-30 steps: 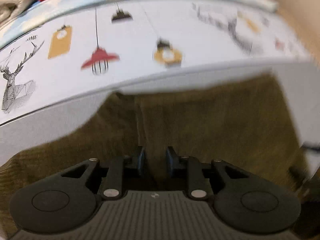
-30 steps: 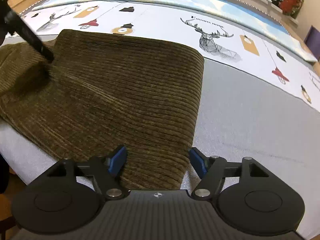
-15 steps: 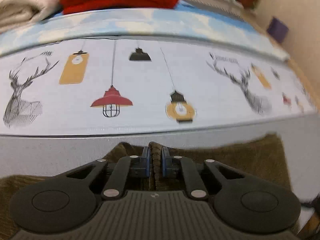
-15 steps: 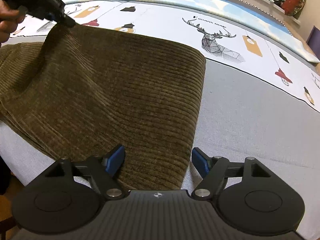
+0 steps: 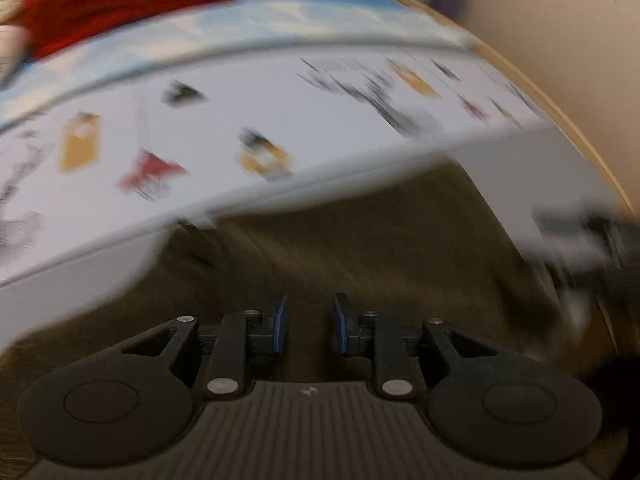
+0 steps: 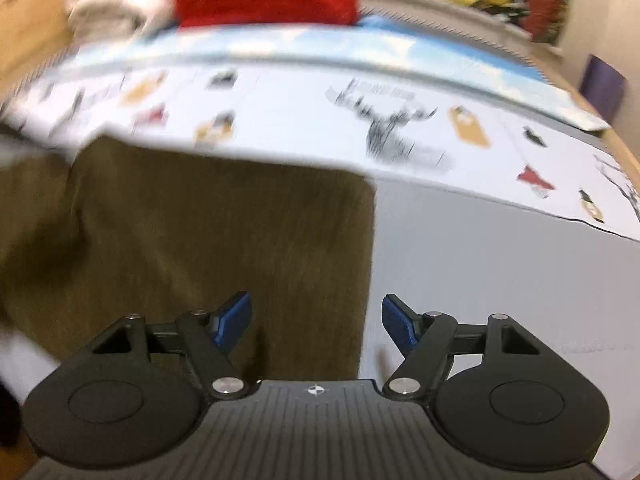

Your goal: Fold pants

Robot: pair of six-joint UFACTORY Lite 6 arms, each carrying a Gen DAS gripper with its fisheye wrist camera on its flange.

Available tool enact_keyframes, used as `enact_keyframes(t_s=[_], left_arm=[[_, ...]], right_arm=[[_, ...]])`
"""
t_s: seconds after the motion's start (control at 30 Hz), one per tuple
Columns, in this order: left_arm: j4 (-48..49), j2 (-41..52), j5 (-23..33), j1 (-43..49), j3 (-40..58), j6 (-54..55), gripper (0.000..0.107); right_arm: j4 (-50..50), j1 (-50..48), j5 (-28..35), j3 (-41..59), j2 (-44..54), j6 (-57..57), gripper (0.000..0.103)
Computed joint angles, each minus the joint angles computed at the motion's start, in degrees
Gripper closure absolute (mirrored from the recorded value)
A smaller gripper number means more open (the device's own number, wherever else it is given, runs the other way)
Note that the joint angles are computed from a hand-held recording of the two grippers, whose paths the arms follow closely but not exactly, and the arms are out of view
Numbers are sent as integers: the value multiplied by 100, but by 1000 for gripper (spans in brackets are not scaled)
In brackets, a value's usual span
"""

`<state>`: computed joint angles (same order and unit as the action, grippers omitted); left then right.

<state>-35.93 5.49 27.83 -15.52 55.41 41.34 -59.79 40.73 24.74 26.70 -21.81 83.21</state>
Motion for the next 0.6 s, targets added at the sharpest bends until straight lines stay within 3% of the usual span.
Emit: enact_keyframes(t_s=[0.07, 0.13, 0.2, 0.3, 0.43, 0.5, 0.6], left_arm=[[309, 198, 624, -23, -235, 410, 81], [1037, -51, 484, -340, -933, 621, 81], [806, -575, 305, -310, -1376, 955, 81], [101, -384, 713, 340, -1272, 1556, 80], [216, -462, 694, 327, -1312, 1533, 80], [278, -474, 692, 198, -1229, 1402, 80], [79, -509, 794, 281, -1017, 1332, 79]], right_arm=[[-502, -66, -8, 278, 327, 695, 29], [-1068, -77, -4, 574, 750, 1353, 29], [-1486, -146, -18, 1004, 1351, 1722, 29], [-1886, -309, -70, 1678, 2266, 2067, 29], [-1523, -565, 143, 2893, 3832, 1641, 39], [-1515, -746, 323, 3297, 4412, 1864, 38], [-1239, -1143, -45, 3571, 4683, 2180, 36]])
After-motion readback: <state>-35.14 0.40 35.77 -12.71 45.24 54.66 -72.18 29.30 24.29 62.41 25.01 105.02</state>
